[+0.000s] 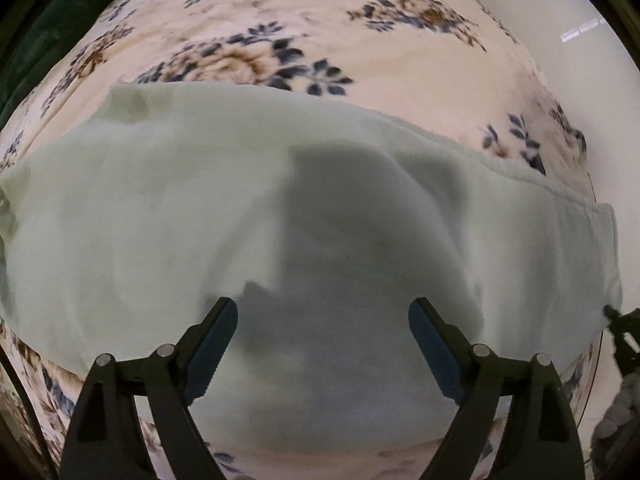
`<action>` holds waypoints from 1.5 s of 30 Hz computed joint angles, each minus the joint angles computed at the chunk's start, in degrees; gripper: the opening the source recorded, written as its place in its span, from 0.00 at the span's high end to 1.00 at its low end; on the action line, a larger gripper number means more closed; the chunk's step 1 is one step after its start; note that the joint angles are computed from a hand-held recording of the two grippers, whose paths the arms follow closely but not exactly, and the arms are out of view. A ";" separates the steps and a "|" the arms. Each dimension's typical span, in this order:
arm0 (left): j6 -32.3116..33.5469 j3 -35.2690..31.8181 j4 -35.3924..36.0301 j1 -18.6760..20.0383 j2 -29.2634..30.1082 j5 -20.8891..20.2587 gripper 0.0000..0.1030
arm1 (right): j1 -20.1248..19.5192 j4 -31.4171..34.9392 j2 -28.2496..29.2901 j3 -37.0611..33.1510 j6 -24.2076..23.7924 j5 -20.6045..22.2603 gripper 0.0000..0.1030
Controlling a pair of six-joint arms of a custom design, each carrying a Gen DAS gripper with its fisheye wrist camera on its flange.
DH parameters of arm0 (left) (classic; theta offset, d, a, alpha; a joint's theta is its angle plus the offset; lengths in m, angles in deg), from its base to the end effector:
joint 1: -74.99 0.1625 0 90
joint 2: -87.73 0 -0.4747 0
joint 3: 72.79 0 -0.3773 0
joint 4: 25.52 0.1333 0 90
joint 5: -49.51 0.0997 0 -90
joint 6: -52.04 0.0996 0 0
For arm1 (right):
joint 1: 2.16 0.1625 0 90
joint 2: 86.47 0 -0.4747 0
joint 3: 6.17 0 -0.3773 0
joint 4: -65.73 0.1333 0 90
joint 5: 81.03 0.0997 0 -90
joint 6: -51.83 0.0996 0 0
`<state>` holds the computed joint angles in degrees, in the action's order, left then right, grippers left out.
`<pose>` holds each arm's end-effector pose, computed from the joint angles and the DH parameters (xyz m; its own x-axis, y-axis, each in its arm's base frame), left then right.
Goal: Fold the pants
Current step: 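Release the sweatpants with both tools and smooth the folded bundle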
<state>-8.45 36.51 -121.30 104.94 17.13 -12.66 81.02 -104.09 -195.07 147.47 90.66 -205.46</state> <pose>-0.3330 -0.3994 0.2462 -0.7422 0.0751 -0.6660 0.1654 0.9835 -0.0733 0.0475 -0.2514 0.3348 -0.5470 0.8371 0.0041 0.5655 0.3731 -0.7355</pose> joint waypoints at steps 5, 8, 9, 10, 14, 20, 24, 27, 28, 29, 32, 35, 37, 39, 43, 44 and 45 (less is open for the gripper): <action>-0.57 0.26 1.12 0.22 -0.26 -0.28 0.15 | 6.69 9.64 -6.74 -1.17 5.50 -5.56 0.93; -1.12 0.52 1.59 0.59 -0.99 -0.13 0.15 | -6.72 8.55 -11.79 2.40 -1.08 6.52 0.92; -1.22 0.70 1.49 0.61 -1.43 0.26 0.15 | -12.72 8.34 -12.50 3.47 -2.29 11.28 0.87; -1.26 0.89 1.34 0.64 -1.83 0.66 0.15 | -18.71 7.26 -15.05 4.97 -5.76 17.27 0.84; -2.60 1.42 2.80 0.18 -5.08 3.48 0.15 | -23.66 8.99 -22.74 6.45 -5.29 24.15 0.58; -8.54 0.37 12.03 0.42 -12.90 4.62 0.08 | 11.10 1.92 1.70 4.86 10.24 9.16 0.38; -15.87 -2.25 26.50 0.32 -20.56 8.20 0.08 | 27.37 -3.82 24.91 -1.37 17.32 2.20 0.10; -23.66 -6.69 40.36 2.56 -24.71 12.06 0.08 | 29.92 -2.46 35.30 -7.76 15.00 2.06 0.10; -25.72 -7.44 42.38 3.49 -25.83 12.67 0.08 | 30.10 2.79 37.60 -10.60 15.97 2.38 0.10; -28.68 -8.68 44.14 5.48 -27.66 13.35 0.08 | 29.03 8.79 40.69 -13.42 17.26 3.04 0.10; -31.32 -10.61 42.44 12.53 -31.32 13.05 0.08 | 29.28 22.54 45.22 -20.73 20.80 3.74 0.09; -28.34 -10.32 35.99 19.77 -33.22 11.69 0.08 | 32.92 20.96 46.94 -24.69 20.29 5.45 0.09; -23.17 -8.74 28.65 24.41 -34.03 9.71 0.10 | 35.15 20.95 48.65 -27.01 19.98 5.51 0.09; -16.49 -5.78 18.71 27.79 -35.29 8.18 0.42 | 37.15 22.40 51.46 -30.19 19.83 5.47 0.09; -10.94 -4.15 13.68 25.31 -36.24 11.76 0.80 | 37.97 22.76 56.38 -33.45 20.31 8.42 0.10; -11.05 -4.62 14.86 23.91 -36.53 13.32 0.80 | 37.59 22.16 57.22 -33.84 20.29 9.19 0.10; -10.85 -5.03 15.34 23.24 -37.02 13.90 0.81 | 37.51 21.81 57.87 -33.87 20.83 9.70 0.10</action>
